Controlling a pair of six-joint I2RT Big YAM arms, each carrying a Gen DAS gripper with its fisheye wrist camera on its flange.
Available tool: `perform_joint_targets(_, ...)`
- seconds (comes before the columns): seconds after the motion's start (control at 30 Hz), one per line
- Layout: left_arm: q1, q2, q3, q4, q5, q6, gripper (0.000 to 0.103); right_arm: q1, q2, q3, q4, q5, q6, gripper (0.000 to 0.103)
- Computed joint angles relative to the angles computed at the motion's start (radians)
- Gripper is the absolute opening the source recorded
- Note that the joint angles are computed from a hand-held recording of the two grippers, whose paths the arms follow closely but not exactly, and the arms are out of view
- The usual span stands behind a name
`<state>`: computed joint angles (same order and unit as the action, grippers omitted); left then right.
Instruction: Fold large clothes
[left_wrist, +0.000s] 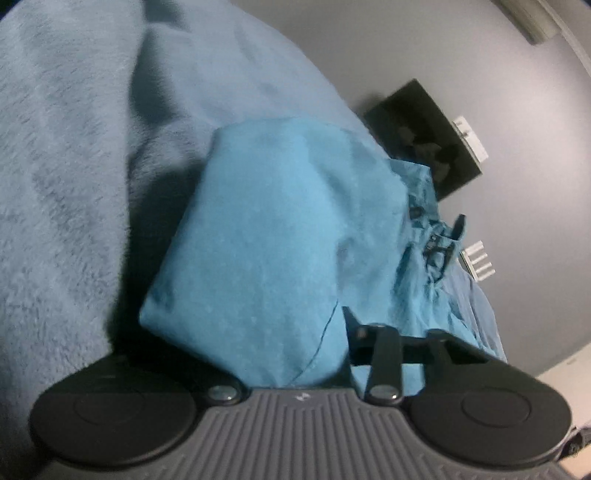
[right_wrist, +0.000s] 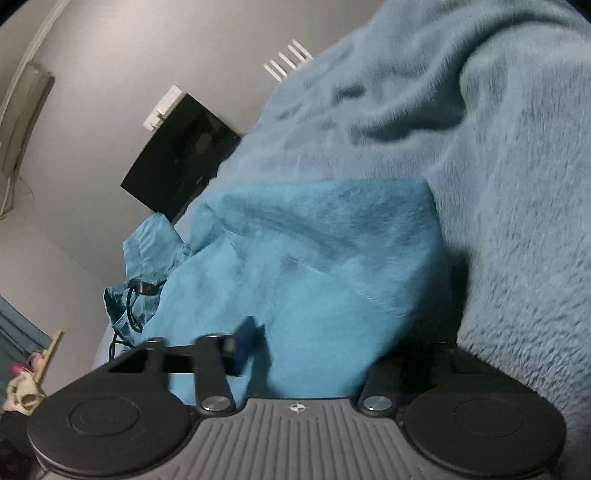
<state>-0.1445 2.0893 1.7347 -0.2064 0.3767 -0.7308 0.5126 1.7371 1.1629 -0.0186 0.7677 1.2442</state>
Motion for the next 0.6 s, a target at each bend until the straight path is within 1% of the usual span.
perform_joint_targets(0.03, 0.0, -0.005, 0.001, 0.004, -0.001, 0.017, 0.024, 0.007, -0.003, 0.007, -0.002, 0.017, -0.039, 0.027)
perform_joint_targets(0.1, 0.002, -0.017, 0.0, 0.008, 0.006, 0.035, 0.016, 0.022, -0.017, 0.019, -0.006, 0.04, -0.105, 0.018)
perform_joint_targets(0.17, 0.007, -0.038, -0.002, 0.007, 0.009, 0.07, 0.012, 0.043, -0.041, 0.015, 0.017, 0.05, -0.162, 0.017)
perform_joint_targets(0.2, 0.008, -0.051, -0.003, 0.0, 0.002, 0.112, 0.012, 0.057, -0.055, 0.007, 0.031, 0.055, -0.186, 0.016)
perform_joint_targets(0.23, 0.01, -0.068, -0.009, -0.006, -0.002, 0.157, 0.011, 0.068, -0.068, 0.004, 0.028, 0.057, -0.199, 0.016)
perform_joint_targets(0.33, 0.026, -0.114, -0.024, -0.043, 0.019, 0.219, 0.011, 0.113, -0.107, 0.006, -0.017, 0.075, -0.241, 0.016)
perform_joint_targets(0.37, 0.035, -0.13, -0.026, -0.07, 0.029, 0.237, 0.011, 0.13, -0.123, -0.003, -0.027, 0.083, -0.249, 0.016)
perform_joint_targets(0.47, 0.058, -0.172, -0.035, -0.137, 0.048, 0.289, 0.011, 0.179, -0.166, -0.024, -0.089, 0.085, -0.226, 0.016)
perform_joint_targets(0.6, 0.099, -0.253, -0.093, -0.198, 0.098, 0.369, 0.011, 0.23, -0.214, -0.047, -0.161, 0.071, -0.179, 0.015)
